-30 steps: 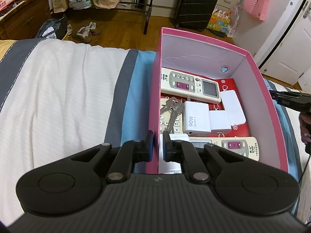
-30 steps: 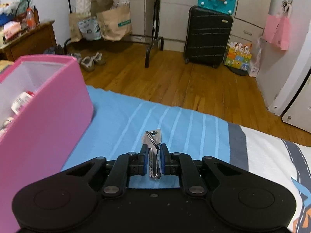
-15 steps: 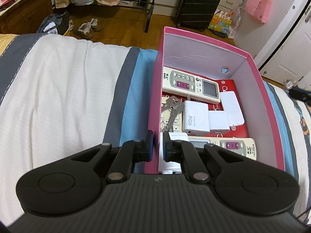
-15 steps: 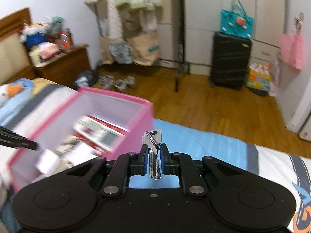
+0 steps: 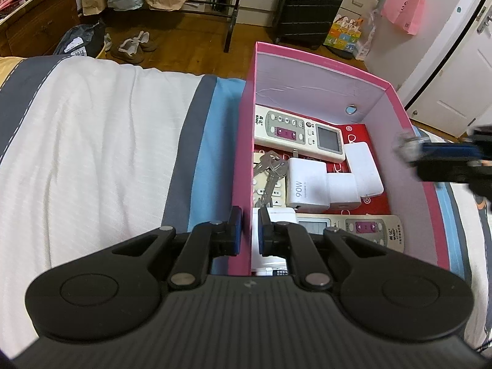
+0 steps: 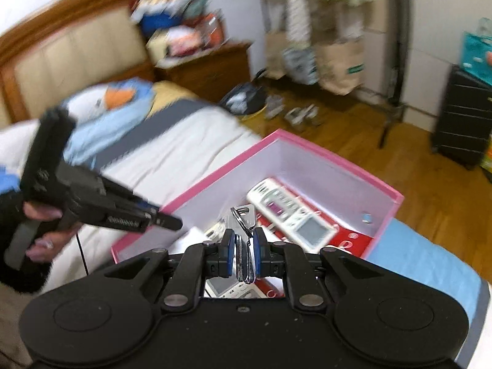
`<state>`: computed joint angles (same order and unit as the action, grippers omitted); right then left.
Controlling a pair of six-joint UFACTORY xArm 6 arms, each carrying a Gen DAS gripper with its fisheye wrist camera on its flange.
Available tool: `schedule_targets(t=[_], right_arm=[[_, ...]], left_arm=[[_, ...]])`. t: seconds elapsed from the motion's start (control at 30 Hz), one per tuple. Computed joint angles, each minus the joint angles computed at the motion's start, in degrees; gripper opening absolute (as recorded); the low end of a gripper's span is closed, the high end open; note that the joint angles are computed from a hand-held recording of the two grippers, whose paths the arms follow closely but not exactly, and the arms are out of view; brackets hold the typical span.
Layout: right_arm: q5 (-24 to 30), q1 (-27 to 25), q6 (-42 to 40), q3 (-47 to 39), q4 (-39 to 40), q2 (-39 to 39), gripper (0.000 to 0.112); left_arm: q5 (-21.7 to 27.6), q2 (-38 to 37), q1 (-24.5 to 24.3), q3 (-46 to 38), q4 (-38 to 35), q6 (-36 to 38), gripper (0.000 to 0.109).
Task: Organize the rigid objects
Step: 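Carry the single key into the pink box and release it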
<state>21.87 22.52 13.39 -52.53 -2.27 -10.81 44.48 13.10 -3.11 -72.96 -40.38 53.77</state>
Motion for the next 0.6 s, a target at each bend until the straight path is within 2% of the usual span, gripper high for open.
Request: schedule_targets(t=[0.1, 0.23, 0.4, 0.6], right_arm=[[3.5, -0.5, -10.1, -4.8, 5.5, 5.2, 0.015], [7.0, -1.2, -16.7, -9.2, 7.7, 10.1, 0.015], [11.8, -1.7, -20.2, -12.5, 8.5, 13.8, 0.015], [13.3, -1.7, -19.4, -13.5, 5.3, 15.2, 0.015]], left_arm=[[0.2, 0.0, 0.1, 0.0, -0.1, 0.2, 0.008], [0.2, 0.0, 0.2, 0.0, -0.1, 0.3, 0.008], [0.2, -0.1, 0.1, 0.0, 0.0, 0.3, 0.008], [0.2, -0.1, 0.1, 0.0, 0.0, 0.3, 0.008]])
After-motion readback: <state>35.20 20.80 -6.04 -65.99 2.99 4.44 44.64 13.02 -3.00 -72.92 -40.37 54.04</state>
